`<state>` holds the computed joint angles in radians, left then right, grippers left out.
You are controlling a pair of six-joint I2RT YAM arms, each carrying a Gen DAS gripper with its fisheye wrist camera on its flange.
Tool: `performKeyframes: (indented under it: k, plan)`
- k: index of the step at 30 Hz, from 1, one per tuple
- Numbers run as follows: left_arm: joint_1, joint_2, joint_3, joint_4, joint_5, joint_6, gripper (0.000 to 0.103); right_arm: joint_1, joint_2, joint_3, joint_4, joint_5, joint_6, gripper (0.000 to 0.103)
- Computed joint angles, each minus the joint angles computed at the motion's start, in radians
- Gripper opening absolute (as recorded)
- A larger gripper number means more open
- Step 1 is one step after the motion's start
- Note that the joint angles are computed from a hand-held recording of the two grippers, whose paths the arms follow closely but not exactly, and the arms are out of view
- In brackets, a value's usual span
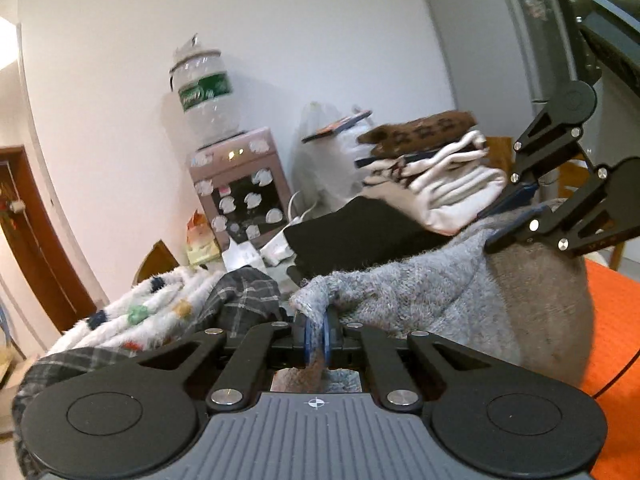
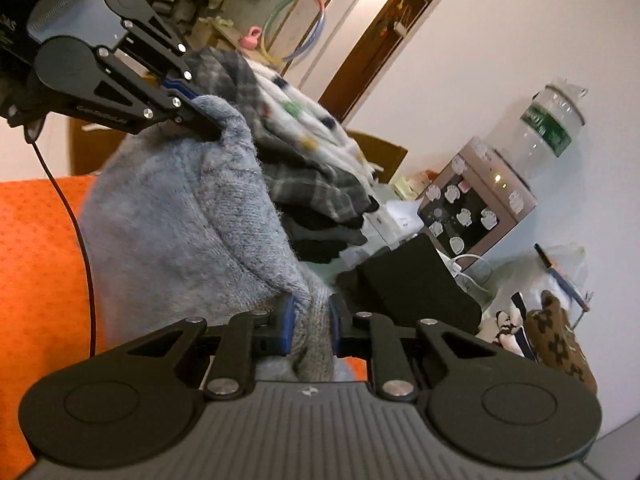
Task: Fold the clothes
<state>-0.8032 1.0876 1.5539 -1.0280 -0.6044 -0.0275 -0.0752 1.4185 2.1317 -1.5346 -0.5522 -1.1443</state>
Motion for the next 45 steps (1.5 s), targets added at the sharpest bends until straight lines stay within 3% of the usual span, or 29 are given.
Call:
performKeyframes:
  k: [6,11,18,23,26,28,30,31,36,42,45]
  plan:
    - [0.312,0.145,-0.046,0.163,0.275,0.107,0.008,0.121,0.233,0.014,0.199,0.119,0.083,0.018]
    - [0.463,0.301,-0.096,0.253,0.415,0.131,0.008,0.167,0.337,-0.114,0.390,0.186,0.121,0.018]
    - [0.509,0.418,-0.216,0.382,0.477,0.112,0.008,0.172,0.396,-0.329,0.594,0.210,0.174,0.019]
    - [0.475,0.391,-0.351,0.518,0.419,0.121,0.008,0.149,0.365,-0.466,0.725,0.159,0.294,0.023]
    - [0.484,0.380,-0.359,0.525,0.437,0.116,0.008,0.142,0.369,-0.484,0.762,0.139,0.354,0.026]
    - [0.514,0.385,-0.341,0.514,0.485,0.107,0.011,0.137,0.386,-0.442,0.731,0.135,0.379,0.033]
    - [0.542,0.383,-0.307,0.478,0.505,0.086,0.029,0.133,0.391,-0.393,0.700,0.139,0.406,0.046]
    - [0.555,0.383,-0.289,0.459,0.515,0.074,0.033,0.131,0.388,-0.367,0.685,0.143,0.420,0.048]
    - [0.562,0.321,-0.178,0.324,0.465,0.027,0.035,0.118,0.315,-0.289,0.628,0.150,0.465,0.054]
    - [0.506,0.196,-0.089,0.170,0.437,-0.057,0.040,0.052,0.234,-0.162,0.436,0.091,0.524,0.055]
    - [0.441,0.134,-0.072,0.101,0.411,-0.107,0.042,0.020,0.164,-0.174,0.352,0.058,0.538,0.055]
